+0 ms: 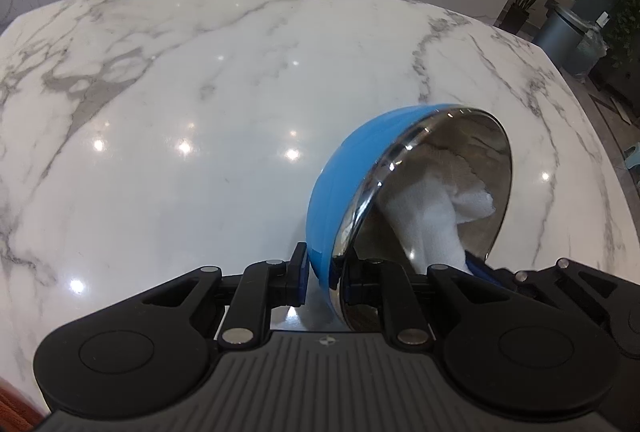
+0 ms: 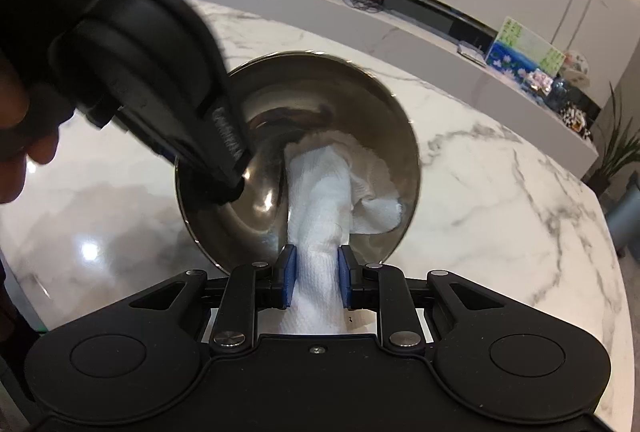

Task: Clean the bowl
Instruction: 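Wipe the bowl interior with the cloth in the right gripper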

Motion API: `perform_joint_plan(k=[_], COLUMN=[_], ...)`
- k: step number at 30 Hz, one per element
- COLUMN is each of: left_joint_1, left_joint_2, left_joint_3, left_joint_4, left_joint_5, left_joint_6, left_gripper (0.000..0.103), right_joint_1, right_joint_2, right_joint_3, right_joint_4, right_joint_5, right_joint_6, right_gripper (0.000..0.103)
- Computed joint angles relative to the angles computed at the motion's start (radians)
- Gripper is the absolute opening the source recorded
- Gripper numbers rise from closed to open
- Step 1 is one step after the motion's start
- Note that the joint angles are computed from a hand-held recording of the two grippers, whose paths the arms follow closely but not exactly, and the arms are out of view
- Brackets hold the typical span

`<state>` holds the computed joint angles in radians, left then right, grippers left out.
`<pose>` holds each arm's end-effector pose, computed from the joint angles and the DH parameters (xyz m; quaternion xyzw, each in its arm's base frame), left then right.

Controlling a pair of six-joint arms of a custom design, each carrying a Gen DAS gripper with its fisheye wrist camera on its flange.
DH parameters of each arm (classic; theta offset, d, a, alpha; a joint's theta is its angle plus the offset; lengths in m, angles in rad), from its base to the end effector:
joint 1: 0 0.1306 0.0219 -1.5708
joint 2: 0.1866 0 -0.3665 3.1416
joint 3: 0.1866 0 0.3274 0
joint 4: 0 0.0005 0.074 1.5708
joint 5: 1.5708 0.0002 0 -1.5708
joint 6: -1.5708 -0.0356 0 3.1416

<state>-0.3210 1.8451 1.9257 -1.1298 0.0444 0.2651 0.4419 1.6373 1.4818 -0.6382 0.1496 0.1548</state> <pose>0.5361 -0.1805 0.3901 0.0327 0.9654 -0.0950 0.2406 0.4667 0.2144 0.3567 -0.2442 0.8904 -0.0144 0.3838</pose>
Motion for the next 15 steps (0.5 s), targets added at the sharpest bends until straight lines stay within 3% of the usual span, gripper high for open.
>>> perform_joint_plan(k=[15], left_joint_1=[0.007], left_joint_2=[-0.012], left_joint_3=[-0.046], left_joint_4=[0.008], left_joint_5=[0.062], left_joint_6=[0.039], left_gripper=[0.019], right_joint_1=[-0.042], right_joint_2=[0.006], right_joint_3=[0.005], right_joint_4=[0.003], right_joint_5=[-0.141], right_joint_6=[-0.130], right_gripper=[0.020])
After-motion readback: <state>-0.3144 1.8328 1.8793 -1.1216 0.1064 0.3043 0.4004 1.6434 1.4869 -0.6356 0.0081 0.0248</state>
